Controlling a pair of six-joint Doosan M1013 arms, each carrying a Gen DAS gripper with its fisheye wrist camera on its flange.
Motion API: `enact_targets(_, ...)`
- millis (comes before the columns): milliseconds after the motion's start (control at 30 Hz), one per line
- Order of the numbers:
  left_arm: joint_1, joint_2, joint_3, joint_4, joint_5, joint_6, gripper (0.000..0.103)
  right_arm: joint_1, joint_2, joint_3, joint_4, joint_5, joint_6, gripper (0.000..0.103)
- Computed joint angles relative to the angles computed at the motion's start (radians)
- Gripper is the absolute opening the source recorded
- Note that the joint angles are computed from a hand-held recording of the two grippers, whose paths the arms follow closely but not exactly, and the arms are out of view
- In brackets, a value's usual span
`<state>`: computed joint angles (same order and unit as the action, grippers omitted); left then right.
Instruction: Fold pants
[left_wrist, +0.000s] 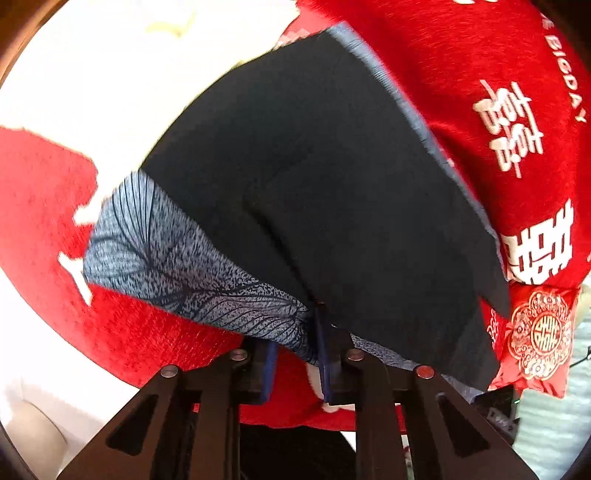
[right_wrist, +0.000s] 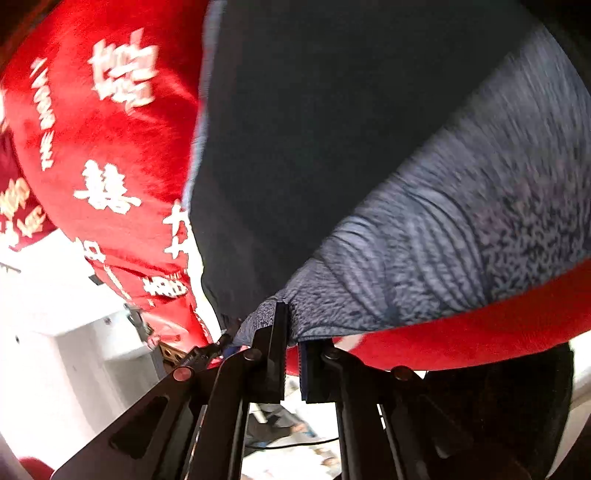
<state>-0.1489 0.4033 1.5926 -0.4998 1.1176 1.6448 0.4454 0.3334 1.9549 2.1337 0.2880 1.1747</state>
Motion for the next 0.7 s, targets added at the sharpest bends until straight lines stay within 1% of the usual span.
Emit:
enact_targets(67,-0.013,-0.008,-0.027,0.021,0.005,0.011,0.02,-0.021,-0.016,-0.026,-0.159,-0.008,0.088,0.005)
enact_targets(100,-0.021,-0.01,-0.046,0.029,0.008,0.012,0.02,-0.038,-0.022,-0.045,-0.276,-0.007,0.161,0.005)
enact_targets(167,-0.033,-0.008,-0.081,0.032,0.006,0.012,0.02,-0.071,-0.024,-0.078,-0.441,0.012,0.256,0.005)
enact_targets(233,-0.046,0.009,-0.127,0.033,0.0,0.002,0.02,-0.115,-0.02,-0.115,-0.585,0.051,0.319,0.005)
enact_targets(300,-0.064,0.038,-0.187,0.035,-0.018,-0.008,0.02,-0.167,0.005,-0.174,-0.748,0.113,0.387,0.005)
enact_targets(367,-0.08,0.074,-0.244,0.044,-0.049,0.005,0.02,-0.213,0.041,-0.233,-0.859,0.177,0.427,0.005)
enact_targets(433,-0.102,0.119,-0.306,0.068,-0.084,0.003,0.02,-0.256,0.091,-0.297,-0.944,0.24,0.452,0.005)
enact_targets(467,-0.113,0.151,-0.344,0.088,-0.097,-0.002,0.02,-0.279,0.128,-0.343,-1.004,0.28,0.478,0.005)
enact_targets(567,-0.154,0.237,-0.45,0.205,-0.124,-0.059,0.02,-0.312,0.211,-0.435,-1.097,0.345,0.523,0.005)
enact_targets(700,-0.19,0.315,-0.527,0.343,-0.13,-0.132,0.022,-0.335,0.313,-0.551,-1.227,0.433,0.585,0.007)
